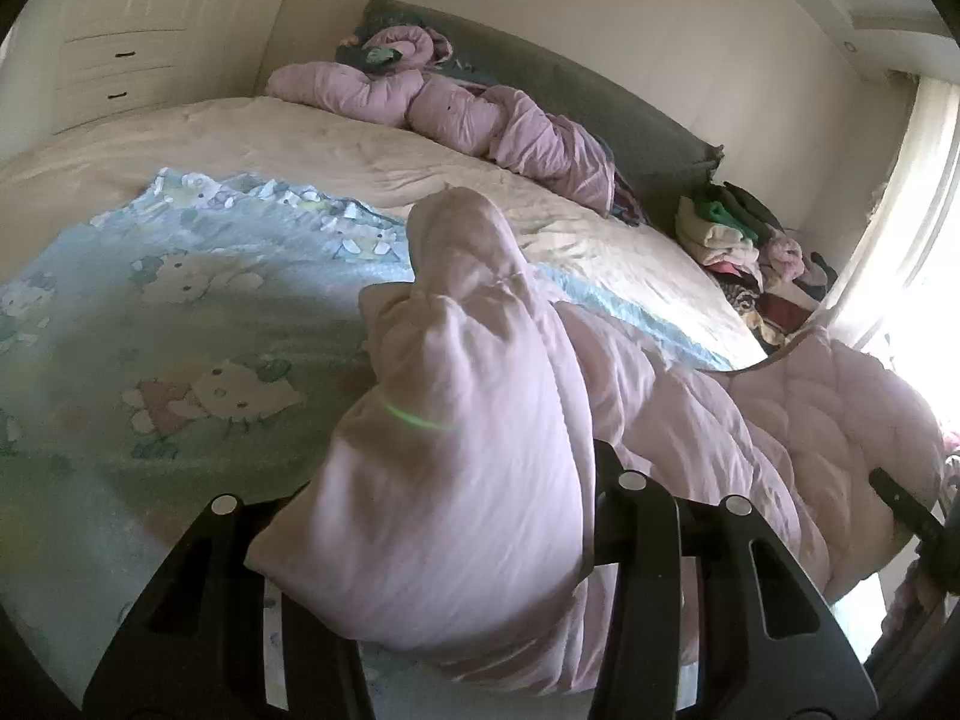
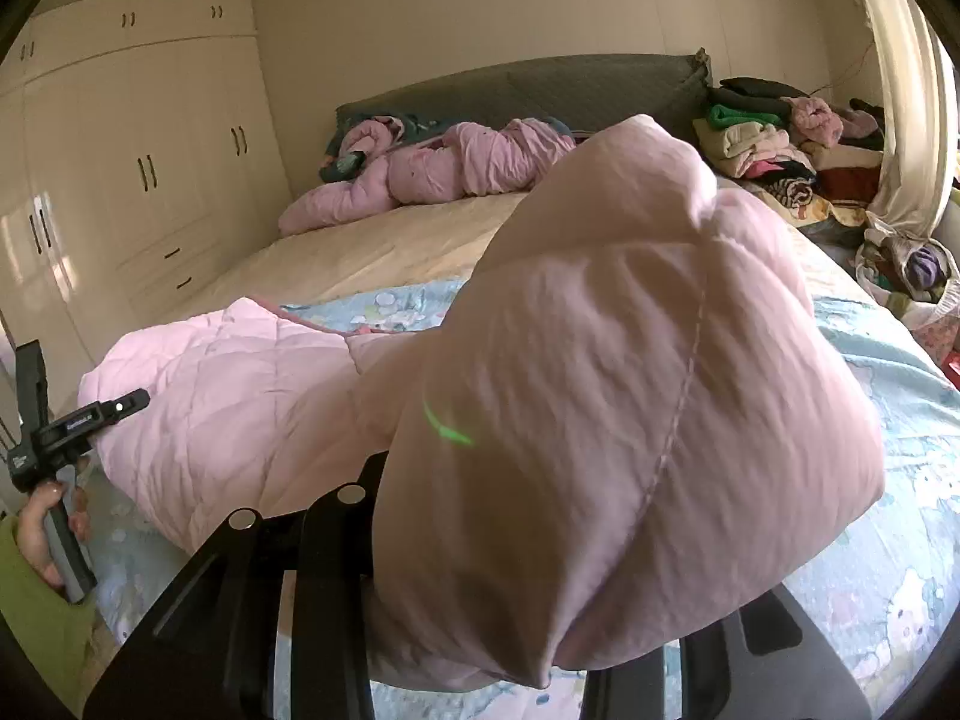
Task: Fold large clothes
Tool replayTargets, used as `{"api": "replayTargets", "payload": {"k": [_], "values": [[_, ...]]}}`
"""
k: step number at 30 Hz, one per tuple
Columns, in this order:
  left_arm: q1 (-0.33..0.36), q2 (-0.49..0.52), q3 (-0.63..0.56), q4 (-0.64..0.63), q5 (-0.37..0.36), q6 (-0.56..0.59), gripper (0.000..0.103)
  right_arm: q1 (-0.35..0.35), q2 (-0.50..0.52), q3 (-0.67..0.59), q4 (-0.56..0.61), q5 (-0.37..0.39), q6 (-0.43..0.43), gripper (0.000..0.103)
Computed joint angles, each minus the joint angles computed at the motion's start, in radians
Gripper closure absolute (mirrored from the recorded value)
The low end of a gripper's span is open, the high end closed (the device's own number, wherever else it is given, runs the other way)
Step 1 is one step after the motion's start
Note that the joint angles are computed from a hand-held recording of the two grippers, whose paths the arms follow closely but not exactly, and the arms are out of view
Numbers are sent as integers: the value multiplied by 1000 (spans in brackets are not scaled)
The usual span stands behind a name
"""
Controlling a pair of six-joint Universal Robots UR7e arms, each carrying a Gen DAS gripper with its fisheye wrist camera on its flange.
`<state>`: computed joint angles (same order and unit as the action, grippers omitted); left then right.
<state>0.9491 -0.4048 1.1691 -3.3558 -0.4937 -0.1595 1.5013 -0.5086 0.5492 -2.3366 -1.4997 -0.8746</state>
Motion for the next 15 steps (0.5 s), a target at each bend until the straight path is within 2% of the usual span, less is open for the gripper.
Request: {"api": "replayTargets", "payload": {"k": [7, 9, 15], "values": [[-8, -11, 39, -24, 10, 1, 67, -5, -60, 106, -44, -7, 9, 71], [-9, -14, 47, -27, 11, -2, 67, -4, -44, 67, -19, -10, 12, 71], [-13, -22, 76, -51, 15, 2, 67, -8, -42, 55, -3, -13, 25, 71]]}}
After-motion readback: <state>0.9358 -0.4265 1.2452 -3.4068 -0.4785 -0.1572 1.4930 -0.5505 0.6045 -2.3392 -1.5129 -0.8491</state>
